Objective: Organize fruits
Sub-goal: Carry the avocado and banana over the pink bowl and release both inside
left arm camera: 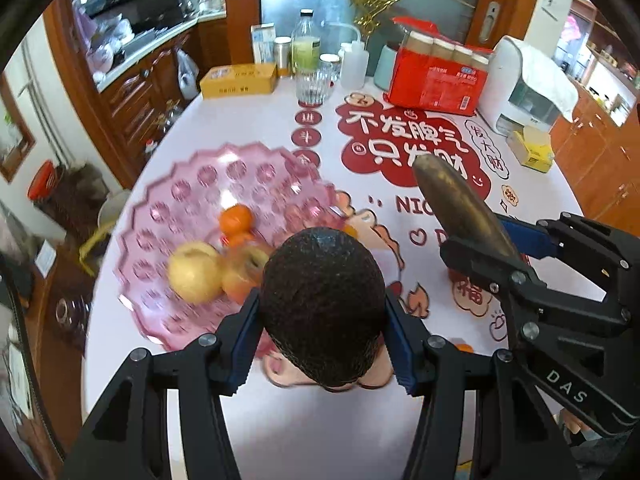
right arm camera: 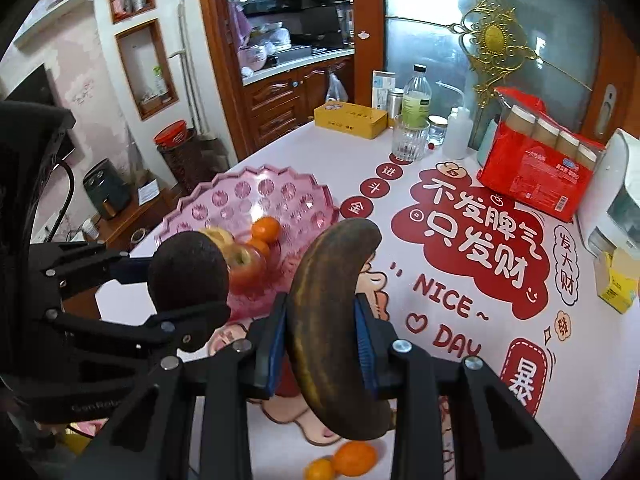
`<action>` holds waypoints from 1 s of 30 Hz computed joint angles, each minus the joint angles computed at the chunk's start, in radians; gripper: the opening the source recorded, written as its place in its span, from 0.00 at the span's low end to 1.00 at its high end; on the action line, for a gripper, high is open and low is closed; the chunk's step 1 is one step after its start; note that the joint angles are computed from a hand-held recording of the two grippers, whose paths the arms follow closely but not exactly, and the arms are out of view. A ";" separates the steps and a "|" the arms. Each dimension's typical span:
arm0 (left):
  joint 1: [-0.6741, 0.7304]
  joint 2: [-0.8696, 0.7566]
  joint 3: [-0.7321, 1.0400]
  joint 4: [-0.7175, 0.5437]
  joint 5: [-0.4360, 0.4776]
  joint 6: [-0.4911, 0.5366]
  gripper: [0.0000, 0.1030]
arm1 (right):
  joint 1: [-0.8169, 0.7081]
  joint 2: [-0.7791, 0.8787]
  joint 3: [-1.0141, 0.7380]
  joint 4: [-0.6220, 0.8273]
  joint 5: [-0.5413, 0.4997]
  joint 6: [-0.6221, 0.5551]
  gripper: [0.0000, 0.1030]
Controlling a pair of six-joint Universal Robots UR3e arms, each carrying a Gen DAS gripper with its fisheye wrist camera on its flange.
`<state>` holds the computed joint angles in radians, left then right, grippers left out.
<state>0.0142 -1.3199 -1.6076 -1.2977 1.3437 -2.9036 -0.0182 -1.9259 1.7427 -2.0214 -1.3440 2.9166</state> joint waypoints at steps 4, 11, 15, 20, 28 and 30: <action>0.155 0.004 0.025 -0.052 -0.090 0.169 0.53 | 0.171 0.136 -0.115 -0.053 -0.142 0.163 0.31; 0.380 -0.054 0.074 -0.103 -0.195 0.395 0.53 | 0.370 0.368 -0.335 -0.058 -0.311 0.371 0.31; 0.464 -0.110 0.101 -0.109 -0.216 0.474 0.53 | 0.432 0.472 -0.437 -0.037 -0.360 0.457 0.31; 0.531 -0.191 0.148 -0.116 -0.229 0.530 0.53 | 0.478 0.574 -0.538 0.014 -0.400 0.545 0.31; 0.532 -0.295 0.210 -0.098 -0.229 0.581 0.53 | 0.483 0.684 -0.661 0.077 -0.408 0.607 0.31; 0.514 -0.314 0.215 -0.081 -0.217 0.580 0.54 | 0.472 0.711 -0.686 0.083 -0.400 0.612 0.31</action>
